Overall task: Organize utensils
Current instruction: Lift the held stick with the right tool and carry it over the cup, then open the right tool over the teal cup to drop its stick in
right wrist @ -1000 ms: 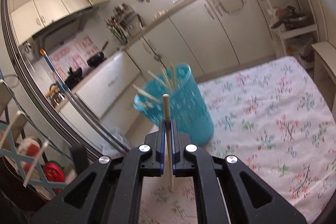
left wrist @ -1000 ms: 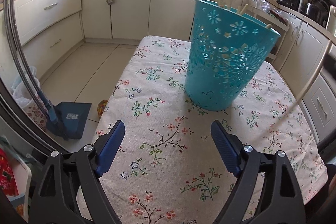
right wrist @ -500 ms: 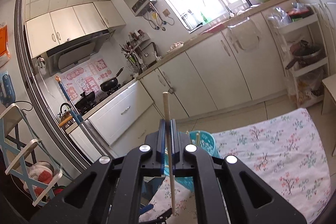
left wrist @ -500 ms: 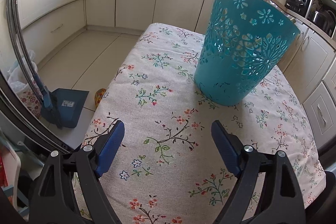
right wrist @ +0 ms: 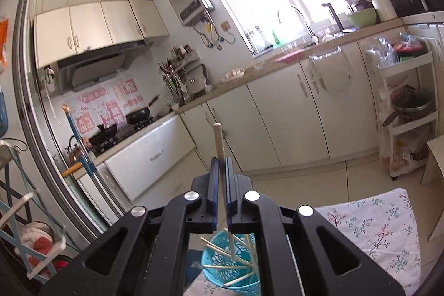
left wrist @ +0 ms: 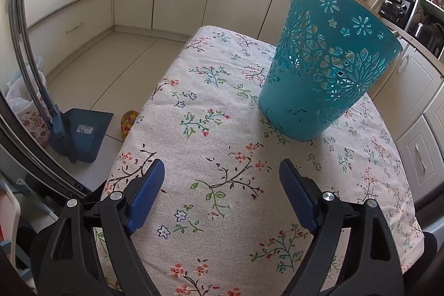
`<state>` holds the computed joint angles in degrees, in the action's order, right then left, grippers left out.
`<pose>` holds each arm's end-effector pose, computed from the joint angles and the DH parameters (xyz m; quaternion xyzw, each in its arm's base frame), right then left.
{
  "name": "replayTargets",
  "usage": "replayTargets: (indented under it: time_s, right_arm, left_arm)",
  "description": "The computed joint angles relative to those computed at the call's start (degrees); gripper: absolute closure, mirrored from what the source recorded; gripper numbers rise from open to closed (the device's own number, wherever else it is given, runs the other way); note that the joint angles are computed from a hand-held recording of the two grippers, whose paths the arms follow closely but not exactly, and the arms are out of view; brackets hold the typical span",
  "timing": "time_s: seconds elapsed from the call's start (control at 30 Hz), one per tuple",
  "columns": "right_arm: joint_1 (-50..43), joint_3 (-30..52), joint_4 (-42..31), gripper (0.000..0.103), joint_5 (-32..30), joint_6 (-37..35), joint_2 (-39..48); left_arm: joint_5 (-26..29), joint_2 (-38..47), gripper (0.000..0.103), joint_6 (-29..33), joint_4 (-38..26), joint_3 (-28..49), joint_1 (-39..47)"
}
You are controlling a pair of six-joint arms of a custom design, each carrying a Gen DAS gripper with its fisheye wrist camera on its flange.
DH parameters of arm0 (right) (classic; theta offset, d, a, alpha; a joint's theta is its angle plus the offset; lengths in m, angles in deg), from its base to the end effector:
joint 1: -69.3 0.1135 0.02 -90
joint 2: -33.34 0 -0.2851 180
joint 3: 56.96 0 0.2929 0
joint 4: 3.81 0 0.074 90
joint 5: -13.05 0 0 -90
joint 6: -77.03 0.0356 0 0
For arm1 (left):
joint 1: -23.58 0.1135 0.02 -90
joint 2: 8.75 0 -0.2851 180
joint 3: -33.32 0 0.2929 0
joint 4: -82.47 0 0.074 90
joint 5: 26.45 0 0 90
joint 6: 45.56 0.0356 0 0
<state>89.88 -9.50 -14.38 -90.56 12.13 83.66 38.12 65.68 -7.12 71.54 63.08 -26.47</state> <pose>0.2181 0.0908 0.2931 -0.0426 0.7817 0.3245 0.5309 0.1477 -0.1525 0.0946 -0.0774 0.9309 -0.0907 0.3452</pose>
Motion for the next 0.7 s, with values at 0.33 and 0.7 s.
replayTargets:
  time_s: [0.33, 0.7]
  right_arm:
    - [2.9, 1.0, -3.2, 0.072, -1.1, -5.5, 13.3]
    - [1.2, 7.7, -4.9, 0.086, 2.3, -5.4, 23.9]
  left_arm:
    - [1.5, -0.2, 0.022, -0.4, 1.2, -0.7, 1.0]
    - [2.7, -0.2, 0.022, -0.8, 2.1, -1.2, 1.7]
